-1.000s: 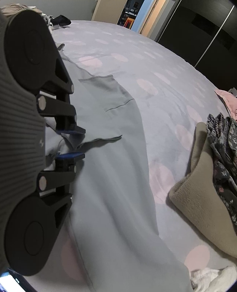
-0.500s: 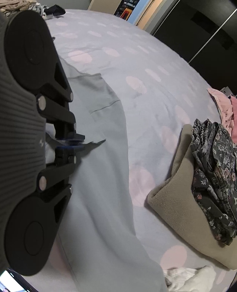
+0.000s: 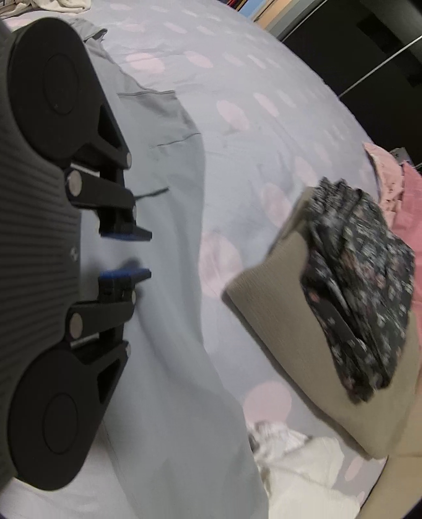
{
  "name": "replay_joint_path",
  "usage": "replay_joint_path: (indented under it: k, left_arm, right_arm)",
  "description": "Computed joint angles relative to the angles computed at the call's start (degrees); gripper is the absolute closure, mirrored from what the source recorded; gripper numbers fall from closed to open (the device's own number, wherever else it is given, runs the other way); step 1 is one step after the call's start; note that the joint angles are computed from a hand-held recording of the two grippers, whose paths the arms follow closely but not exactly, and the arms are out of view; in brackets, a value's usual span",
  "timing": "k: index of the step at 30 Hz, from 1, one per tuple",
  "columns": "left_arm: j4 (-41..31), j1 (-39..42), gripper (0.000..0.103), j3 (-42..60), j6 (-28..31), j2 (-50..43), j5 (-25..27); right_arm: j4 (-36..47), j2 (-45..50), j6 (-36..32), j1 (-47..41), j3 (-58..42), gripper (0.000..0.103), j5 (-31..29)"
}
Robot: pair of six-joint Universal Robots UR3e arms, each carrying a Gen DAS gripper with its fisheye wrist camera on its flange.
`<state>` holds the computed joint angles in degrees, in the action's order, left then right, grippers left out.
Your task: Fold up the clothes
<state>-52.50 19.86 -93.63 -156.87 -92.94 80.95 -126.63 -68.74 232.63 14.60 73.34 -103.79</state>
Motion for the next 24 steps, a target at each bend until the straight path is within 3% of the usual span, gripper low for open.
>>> replay_joint_path:
  k: [6,10,18,24]
  left_arm:
    - [-1.41,0.38,0.077,-1.52,-1.0,4.94,-1.62]
    - [-1.52,-0.91,0.077,-1.94,-1.81,5.93,-1.26]
    - [-2.35,-4.25,0.077,-0.26,-5.53,4.34,0.6]
    - [-2.63,-6.06,0.076,-0.71,-7.2,4.42,0.88]
  right_arm:
    - [-3.13,-10.02,-4.91,-0.57,10.31,0.074,-6.32]
    - [-4.72,-22.43,-4.97,-5.24,22.51,0.074,-7.22]
    - [2.84,-49.58,-3.78,-20.06,38.88,0.069,-4.81]
    - [12.46,-68.43,-7.37,-36.71,46.14,0.065,2.43]
